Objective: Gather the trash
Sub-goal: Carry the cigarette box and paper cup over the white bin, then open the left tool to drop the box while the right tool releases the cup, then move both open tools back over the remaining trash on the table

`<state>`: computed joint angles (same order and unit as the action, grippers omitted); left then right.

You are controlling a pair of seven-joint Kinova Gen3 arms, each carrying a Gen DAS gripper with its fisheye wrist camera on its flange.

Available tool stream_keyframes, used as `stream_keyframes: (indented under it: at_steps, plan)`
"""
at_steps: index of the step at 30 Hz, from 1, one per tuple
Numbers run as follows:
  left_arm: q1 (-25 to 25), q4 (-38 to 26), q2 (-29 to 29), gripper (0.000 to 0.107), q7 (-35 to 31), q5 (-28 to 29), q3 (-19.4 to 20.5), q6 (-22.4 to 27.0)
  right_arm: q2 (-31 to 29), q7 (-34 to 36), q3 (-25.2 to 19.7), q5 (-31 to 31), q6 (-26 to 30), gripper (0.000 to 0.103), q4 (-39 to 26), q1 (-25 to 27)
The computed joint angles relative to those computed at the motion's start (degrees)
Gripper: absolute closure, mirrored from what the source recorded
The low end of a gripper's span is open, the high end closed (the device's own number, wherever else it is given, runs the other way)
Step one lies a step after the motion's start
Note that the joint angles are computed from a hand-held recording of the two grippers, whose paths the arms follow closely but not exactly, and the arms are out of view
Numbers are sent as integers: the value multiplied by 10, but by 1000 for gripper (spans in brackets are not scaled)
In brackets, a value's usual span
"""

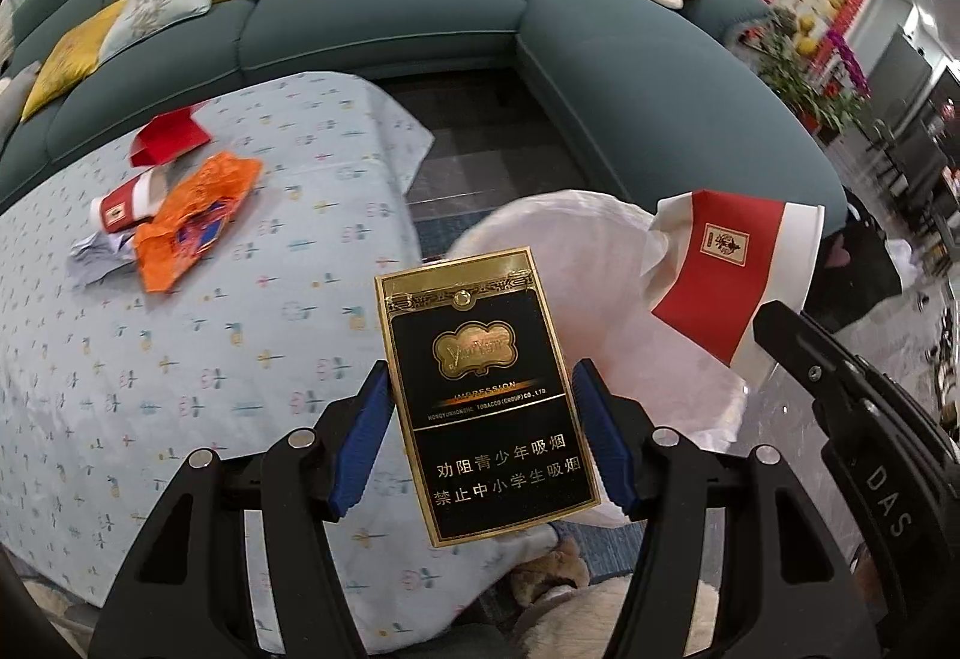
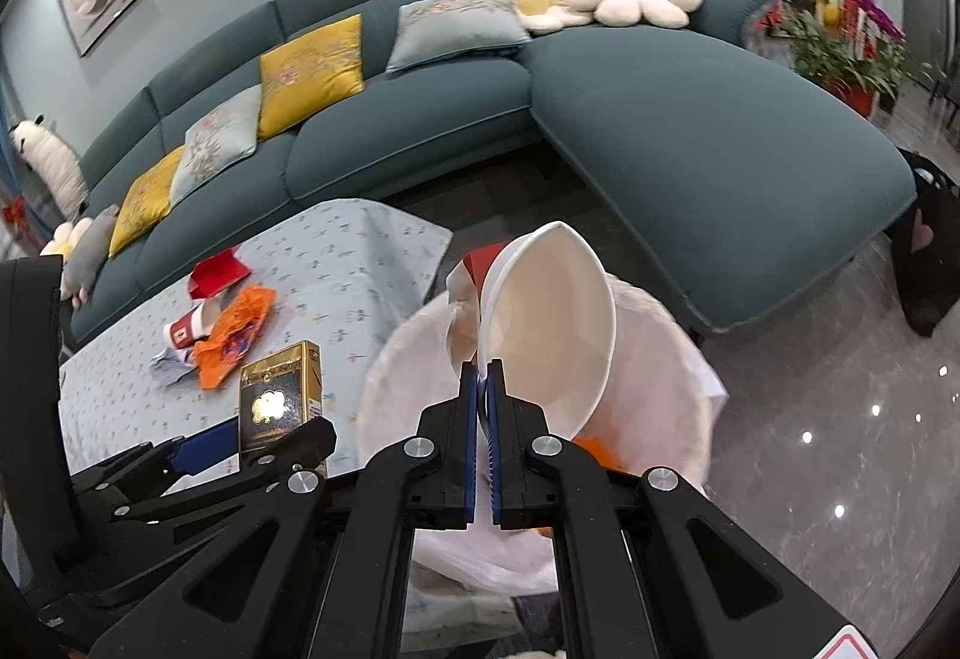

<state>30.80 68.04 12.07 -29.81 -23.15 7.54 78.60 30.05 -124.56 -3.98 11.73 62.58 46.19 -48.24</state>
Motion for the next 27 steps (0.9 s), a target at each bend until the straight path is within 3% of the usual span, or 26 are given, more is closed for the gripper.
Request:
stream_keyframes:
  at_steps: [9,14,16,27]
  plan:
    - [15,-31,26,49,-22,6,-1,1,-30,-17,-3,5,-29,99,61,17]
    - [13,-32,30,47,-30,22,-6,-6,-27,-19,-4,10,-25,99,55,18]
    - [16,-32,30,34,-19,18,-10,-2,-28,-27,2,21,-24,94,55,10]
    - [11,-10,10,33,3,4,-9,-5,-21,-25,0,26,-15,80,38,5]
